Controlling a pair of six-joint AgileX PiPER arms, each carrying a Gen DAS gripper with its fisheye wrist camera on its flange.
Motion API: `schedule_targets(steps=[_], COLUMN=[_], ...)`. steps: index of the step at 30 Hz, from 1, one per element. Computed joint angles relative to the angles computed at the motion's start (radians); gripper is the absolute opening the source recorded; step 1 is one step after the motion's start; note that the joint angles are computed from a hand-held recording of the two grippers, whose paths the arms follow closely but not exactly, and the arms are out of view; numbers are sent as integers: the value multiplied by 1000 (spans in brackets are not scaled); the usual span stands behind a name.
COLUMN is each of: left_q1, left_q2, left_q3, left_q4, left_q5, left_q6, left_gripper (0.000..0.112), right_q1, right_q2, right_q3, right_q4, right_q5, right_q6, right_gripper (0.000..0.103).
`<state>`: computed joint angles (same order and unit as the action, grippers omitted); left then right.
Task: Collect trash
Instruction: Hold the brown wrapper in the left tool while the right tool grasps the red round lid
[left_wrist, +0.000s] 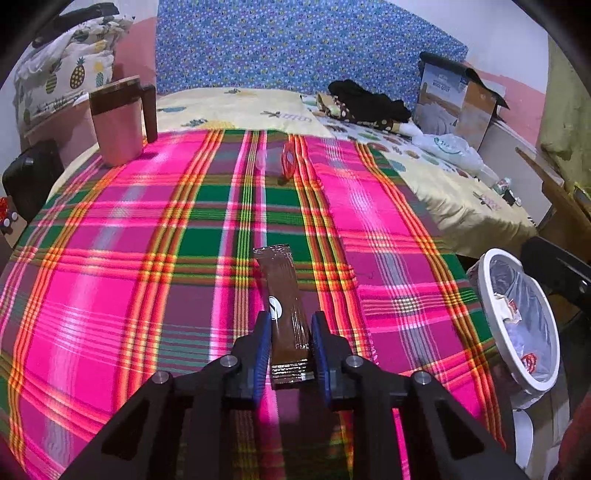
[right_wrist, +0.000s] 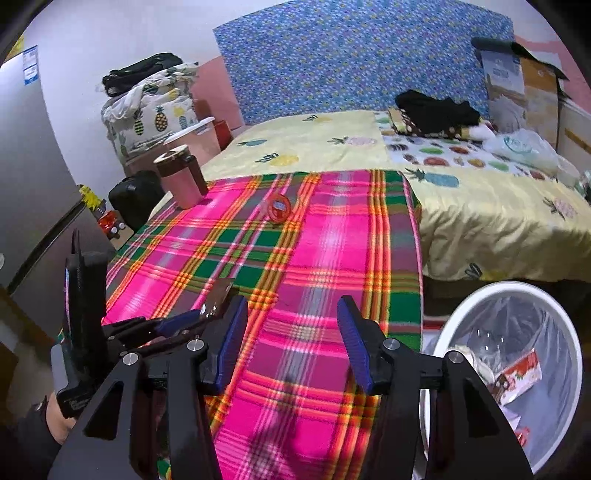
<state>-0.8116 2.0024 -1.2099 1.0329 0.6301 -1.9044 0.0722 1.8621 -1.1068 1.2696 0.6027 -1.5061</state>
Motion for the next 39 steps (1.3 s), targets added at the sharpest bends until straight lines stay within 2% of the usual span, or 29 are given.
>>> schedule_targets(steps=[6,12,21,29,39], left_q1=[10,72,191,294,384], left_q2=[-67,-109,-106,-40,0], left_q3=[40,42,-14,-65,-45], left_q4=[24,13,-11,-50,-45], left_q5=[23,25,-16,-91,-201], left_q6=[11,102,258,368,380], left_gripper=[23,23,23,23,23], right_q1=[42,91,154,185,213], right_q2=[51,118,271,466,698], right_q3=[-100,-220,-457,-740,-1131], right_q4=[-70,-162,-321,-476,-606], right_q5=[6,19,35,121,260], right_q6=[96,200,356,538,686], right_gripper=[52,53,53,53,53])
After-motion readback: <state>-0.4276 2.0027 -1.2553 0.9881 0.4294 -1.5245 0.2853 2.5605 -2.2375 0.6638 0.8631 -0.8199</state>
